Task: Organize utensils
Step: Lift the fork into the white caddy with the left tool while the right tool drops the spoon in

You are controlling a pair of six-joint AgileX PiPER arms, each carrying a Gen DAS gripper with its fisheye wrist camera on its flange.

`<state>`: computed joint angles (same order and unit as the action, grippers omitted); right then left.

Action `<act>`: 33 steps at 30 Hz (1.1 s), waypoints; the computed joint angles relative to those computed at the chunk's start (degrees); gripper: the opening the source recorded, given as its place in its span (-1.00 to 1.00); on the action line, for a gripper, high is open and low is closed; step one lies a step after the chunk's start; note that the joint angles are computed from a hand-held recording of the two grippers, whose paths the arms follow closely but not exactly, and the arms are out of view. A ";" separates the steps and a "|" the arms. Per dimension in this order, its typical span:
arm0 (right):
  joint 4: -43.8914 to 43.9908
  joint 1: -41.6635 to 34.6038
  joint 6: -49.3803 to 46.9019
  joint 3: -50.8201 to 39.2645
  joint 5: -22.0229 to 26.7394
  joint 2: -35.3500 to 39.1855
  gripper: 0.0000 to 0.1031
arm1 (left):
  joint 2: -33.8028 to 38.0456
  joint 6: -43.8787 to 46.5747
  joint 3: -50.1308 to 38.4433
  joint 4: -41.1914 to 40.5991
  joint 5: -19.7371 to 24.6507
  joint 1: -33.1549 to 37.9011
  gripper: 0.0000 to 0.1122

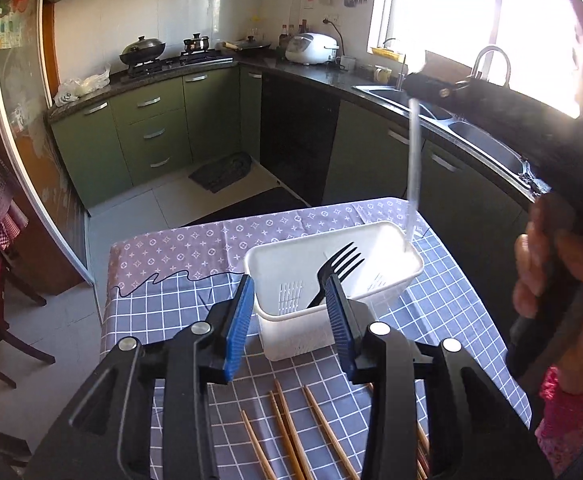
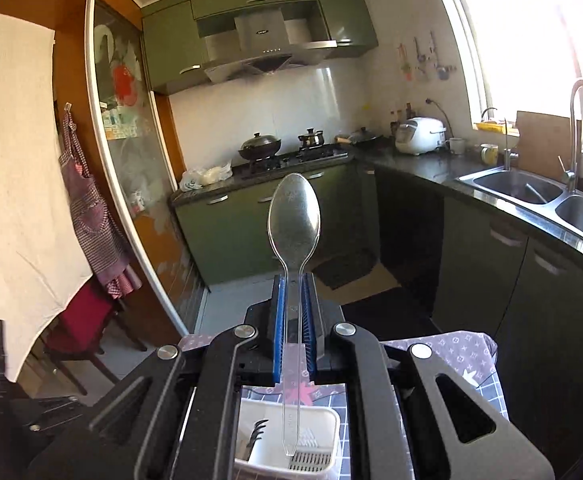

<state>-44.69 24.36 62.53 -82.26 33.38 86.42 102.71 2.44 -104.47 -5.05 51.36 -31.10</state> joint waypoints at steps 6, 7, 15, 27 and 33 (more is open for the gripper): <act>-2.59 0.33 0.26 -0.75 -0.02 4.79 -0.82 | -5.52 3.82 6.96 -2.85 -1.45 1.47 -0.35; -4.37 0.61 2.02 1.60 -0.89 3.82 -0.82 | -6.30 4.41 8.20 -3.37 -1.47 1.71 -0.35; -16.13 6.27 13.79 17.72 -1.39 -5.19 -0.82 | -11.21 8.28 17.70 -7.31 -1.80 2.86 -0.28; -11.15 9.44 11.33 23.63 0.17 -7.80 -0.13 | -14.99 9.46 25.74 -6.00 -0.43 3.79 -0.10; -7.42 14.29 9.21 27.06 7.29 -16.92 -0.12 | -13.51 8.94 27.28 -7.26 2.81 5.89 -0.10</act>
<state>-52.11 38.64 71.74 -55.20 40.66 69.50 89.20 11.38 -77.19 -12.30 54.17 -25.21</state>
